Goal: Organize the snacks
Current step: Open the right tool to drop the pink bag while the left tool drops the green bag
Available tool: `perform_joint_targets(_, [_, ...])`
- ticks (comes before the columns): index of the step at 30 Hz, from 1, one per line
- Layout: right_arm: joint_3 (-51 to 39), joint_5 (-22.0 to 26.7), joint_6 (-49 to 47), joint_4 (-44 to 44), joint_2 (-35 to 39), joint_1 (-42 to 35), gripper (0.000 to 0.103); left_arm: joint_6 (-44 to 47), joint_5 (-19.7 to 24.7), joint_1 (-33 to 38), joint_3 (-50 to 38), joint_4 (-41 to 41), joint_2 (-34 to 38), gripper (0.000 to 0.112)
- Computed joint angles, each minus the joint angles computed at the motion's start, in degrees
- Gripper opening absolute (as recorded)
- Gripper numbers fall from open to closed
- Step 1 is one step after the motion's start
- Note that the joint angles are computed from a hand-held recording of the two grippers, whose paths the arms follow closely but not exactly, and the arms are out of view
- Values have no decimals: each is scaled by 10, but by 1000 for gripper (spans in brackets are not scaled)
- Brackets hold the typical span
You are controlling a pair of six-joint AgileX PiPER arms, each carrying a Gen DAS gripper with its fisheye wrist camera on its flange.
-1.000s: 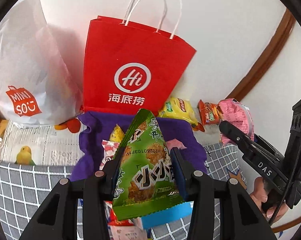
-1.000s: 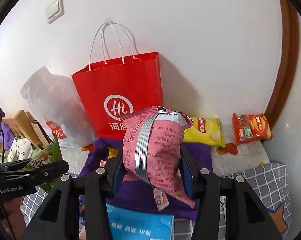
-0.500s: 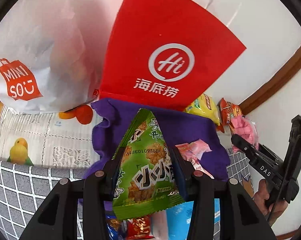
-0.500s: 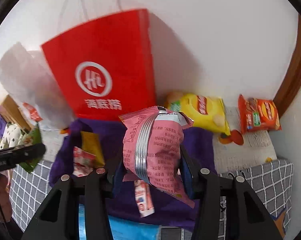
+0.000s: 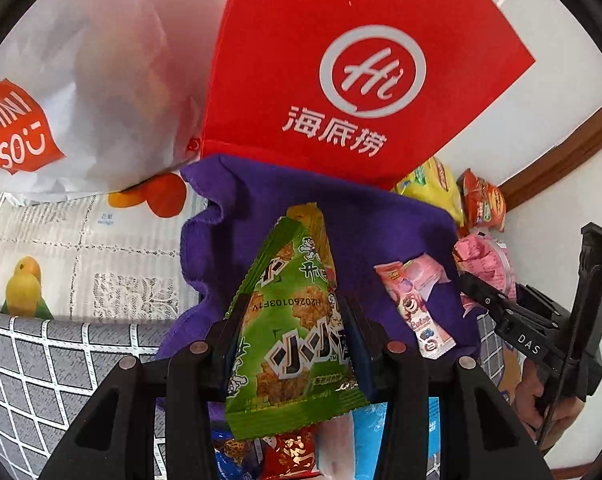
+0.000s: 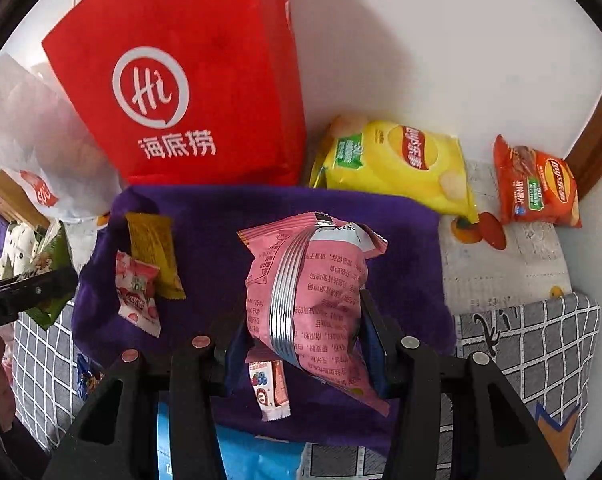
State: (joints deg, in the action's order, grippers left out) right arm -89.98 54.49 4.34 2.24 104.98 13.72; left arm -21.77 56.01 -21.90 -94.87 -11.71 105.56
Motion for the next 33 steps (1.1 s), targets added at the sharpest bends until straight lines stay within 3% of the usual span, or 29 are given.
perform_joint_targets(18, [-8, 13, 31, -44, 30, 17, 50, 4, 31, -23, -31, -2, 45, 42])
perform_joint_targets(25, [-4, 2, 27, -44, 22, 20, 61, 7, 33, -21, -33, -8, 48, 42])
perform_joint_targets(31, [2, -12, 27, -33, 2, 18, 62, 15, 20, -20, -25, -12, 39, 43])
perform_joint_targets(33, [2, -13, 24, -19, -4, 13, 62, 11, 16, -23, -25, -4, 34, 48])
